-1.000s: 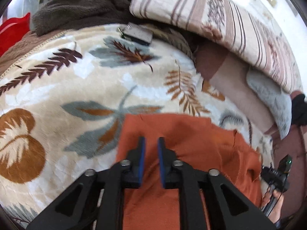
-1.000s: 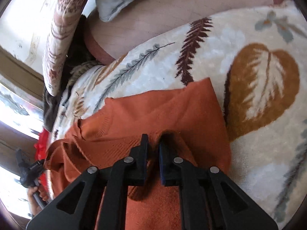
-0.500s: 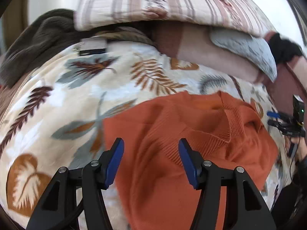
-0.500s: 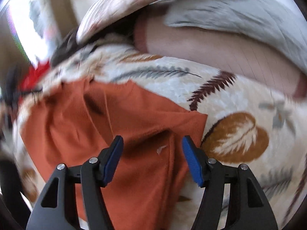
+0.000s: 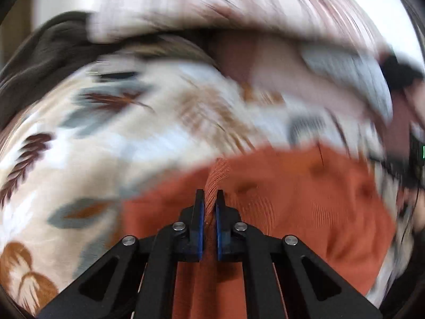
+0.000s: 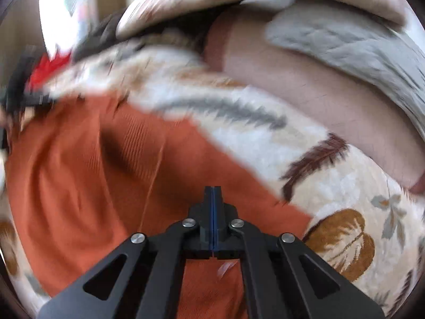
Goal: Fold small clothes
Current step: 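Grasp the ribbed edge of the folded sweater with both grippers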
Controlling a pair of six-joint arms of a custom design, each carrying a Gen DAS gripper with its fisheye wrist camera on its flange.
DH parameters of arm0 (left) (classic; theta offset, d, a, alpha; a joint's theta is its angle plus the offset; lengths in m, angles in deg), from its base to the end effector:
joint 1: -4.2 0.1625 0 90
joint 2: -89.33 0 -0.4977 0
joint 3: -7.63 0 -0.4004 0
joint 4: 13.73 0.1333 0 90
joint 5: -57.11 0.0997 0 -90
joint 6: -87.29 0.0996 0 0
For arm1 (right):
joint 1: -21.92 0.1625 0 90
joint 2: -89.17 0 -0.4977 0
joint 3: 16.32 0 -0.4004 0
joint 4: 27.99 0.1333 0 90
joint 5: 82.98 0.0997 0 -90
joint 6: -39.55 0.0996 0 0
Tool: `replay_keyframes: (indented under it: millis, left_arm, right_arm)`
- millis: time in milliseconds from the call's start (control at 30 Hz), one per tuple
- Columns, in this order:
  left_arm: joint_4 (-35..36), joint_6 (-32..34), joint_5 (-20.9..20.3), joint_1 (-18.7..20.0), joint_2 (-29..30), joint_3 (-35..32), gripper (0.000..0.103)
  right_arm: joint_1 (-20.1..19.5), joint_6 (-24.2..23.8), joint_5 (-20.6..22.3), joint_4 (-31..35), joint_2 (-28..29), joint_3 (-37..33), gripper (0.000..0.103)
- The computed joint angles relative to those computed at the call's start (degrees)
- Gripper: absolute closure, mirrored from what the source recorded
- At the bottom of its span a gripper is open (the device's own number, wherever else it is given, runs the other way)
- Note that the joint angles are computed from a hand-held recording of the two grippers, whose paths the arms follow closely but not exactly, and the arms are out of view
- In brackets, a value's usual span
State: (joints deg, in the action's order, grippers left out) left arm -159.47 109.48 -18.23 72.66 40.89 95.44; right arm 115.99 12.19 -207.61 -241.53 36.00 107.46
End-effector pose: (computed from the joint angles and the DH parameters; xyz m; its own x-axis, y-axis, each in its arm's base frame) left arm -0.1325 -0.7675 0.2166 -0.7244 0.6045 -0.3313 0.6759 0.7173 -0.1693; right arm 0.1160 -0.5499 0.2133 -0.7379 0.0735 0.6709 -0.4300 0.7150 -0.5512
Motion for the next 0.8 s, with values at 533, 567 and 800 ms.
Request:
replay_keyframes:
  millis: [533,567,800]
  left_arm:
    - [8.45,-3.96,0.39,0.73,1.83,-3.16,0.073]
    - [7.97,-3.77,2.71,0.33,2.21,-2.76,0.09]
    - [-0.07,-4.25,2.74,0.84,1.87,-1.64,0.098]
  right_arm:
    - [1.36,-9.59,-3.74,6.15,2.24,-0.03,0.036]
    - [1.24,-9.33,-4.06,6.73,2.79,-0.9,0.046]
    - [-1.1,-0.16,0.21,-0.46,1.05,-2.09,0.098]
